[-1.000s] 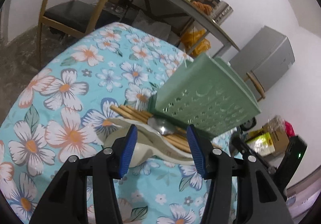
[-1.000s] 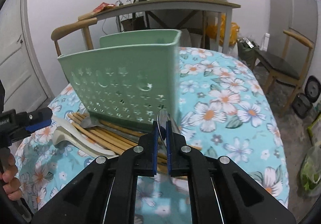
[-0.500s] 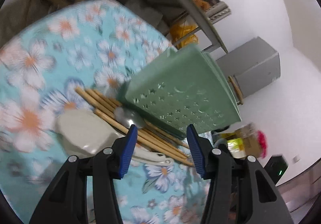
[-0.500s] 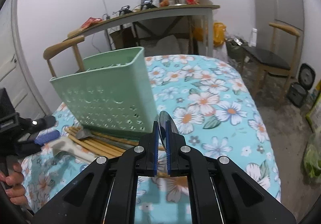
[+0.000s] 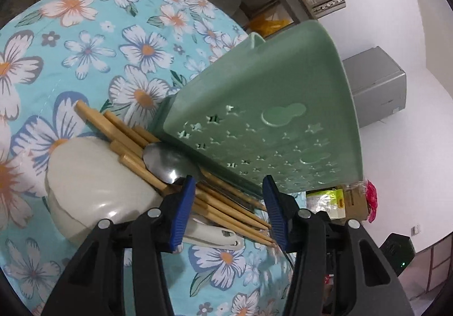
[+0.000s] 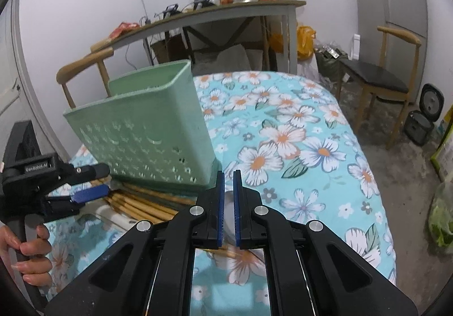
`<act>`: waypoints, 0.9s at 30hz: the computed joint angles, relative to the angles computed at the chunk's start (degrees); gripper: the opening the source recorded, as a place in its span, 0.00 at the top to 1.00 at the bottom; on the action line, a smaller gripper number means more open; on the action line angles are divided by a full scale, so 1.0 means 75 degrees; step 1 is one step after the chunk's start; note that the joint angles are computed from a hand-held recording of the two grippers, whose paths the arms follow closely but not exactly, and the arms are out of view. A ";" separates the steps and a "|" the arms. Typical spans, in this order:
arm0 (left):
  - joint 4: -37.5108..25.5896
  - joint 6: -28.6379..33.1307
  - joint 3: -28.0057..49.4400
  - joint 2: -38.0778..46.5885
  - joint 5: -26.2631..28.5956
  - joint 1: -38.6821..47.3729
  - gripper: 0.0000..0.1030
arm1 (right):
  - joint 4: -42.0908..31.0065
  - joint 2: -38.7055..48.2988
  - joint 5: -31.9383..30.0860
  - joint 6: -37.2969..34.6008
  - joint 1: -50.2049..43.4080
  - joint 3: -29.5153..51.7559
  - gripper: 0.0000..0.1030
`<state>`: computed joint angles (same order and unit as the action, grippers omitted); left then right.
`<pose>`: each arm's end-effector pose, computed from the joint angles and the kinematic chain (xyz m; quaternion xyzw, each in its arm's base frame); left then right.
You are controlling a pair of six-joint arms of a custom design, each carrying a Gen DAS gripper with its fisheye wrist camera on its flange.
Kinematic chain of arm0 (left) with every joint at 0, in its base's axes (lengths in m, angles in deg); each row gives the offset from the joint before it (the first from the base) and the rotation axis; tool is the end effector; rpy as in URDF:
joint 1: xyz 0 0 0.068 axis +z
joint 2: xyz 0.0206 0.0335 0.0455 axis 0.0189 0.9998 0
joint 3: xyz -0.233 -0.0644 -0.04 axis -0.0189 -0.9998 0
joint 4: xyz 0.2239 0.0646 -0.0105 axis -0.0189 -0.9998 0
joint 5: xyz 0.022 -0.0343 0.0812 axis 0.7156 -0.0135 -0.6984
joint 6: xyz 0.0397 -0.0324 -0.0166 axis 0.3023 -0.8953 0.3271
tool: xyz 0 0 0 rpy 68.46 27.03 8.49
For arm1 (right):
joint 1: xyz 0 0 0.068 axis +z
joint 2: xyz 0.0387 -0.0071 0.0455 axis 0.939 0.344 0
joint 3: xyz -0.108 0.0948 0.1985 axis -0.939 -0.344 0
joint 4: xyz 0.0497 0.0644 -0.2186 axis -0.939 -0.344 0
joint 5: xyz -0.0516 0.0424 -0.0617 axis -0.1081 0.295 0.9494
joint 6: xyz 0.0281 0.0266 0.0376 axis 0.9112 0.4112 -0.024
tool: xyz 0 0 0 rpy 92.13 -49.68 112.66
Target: Organize utensils
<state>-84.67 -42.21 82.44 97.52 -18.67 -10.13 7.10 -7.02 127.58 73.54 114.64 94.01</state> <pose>0.2711 -0.0790 0.1999 0.0225 0.8888 -0.4261 0.1671 0.1254 0.0909 0.2135 0.1639 0.8787 -0.0096 0.4482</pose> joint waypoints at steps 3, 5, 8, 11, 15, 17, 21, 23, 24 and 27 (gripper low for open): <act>-0.0598 0.0282 0.0178 0.0054 -0.0138 -0.0030 0.54 | -0.0074 -0.0160 -0.0358 -0.0109 -0.0316 -0.0116 0.93; -0.0717 0.0282 0.0140 0.0082 -0.0135 -0.0018 0.54 | -0.0018 -0.0461 -0.0955 -0.0378 -0.0812 -0.0331 0.92; -0.0417 -0.0145 0.0056 0.0233 0.0191 0.0159 0.54 | 0.0003 -0.0724 -0.1561 -0.0686 -0.1398 -0.0567 0.90; -0.0045 -0.0608 -0.0026 0.0271 0.0132 0.0156 0.54 | -0.0010 -0.0957 -0.1897 -0.0870 -0.1756 -0.0773 0.83; 0.0285 -0.0946 -0.0182 0.0207 0.0129 0.0127 0.54 | -0.0059 -0.1166 -0.2114 -0.0949 -0.2002 -0.0921 0.77; 0.0300 -0.1014 -0.0128 0.0419 0.0476 0.0116 0.54 | -0.0102 -0.1233 -0.2202 -0.0959 -0.2080 -0.0945 0.77; 0.0945 -0.1663 -0.0344 0.0513 0.0594 0.0123 0.54 | -0.0127 -0.1293 -0.2094 -0.0906 -0.2014 -0.0968 0.77; 0.1585 -0.2274 -0.0718 0.0379 0.0623 0.0224 0.55 | -0.0074 -0.1319 -0.2134 -0.0904 -0.2006 -0.0981 0.77; 0.1737 -0.2425 -0.0800 0.0379 0.0641 0.0283 0.55 | 0.0001 -0.1324 -0.2218 -0.0965 -0.2053 -0.1007 0.77; 0.1996 -0.2792 -0.1064 0.0180 0.0196 0.0322 0.70 | 0.0071 -0.1193 -0.2234 -0.1015 -0.2017 -0.0991 0.77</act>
<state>-69.70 -63.15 74.46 98.87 -17.20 -7.72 7.63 -15.96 110.82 65.93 99.51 86.57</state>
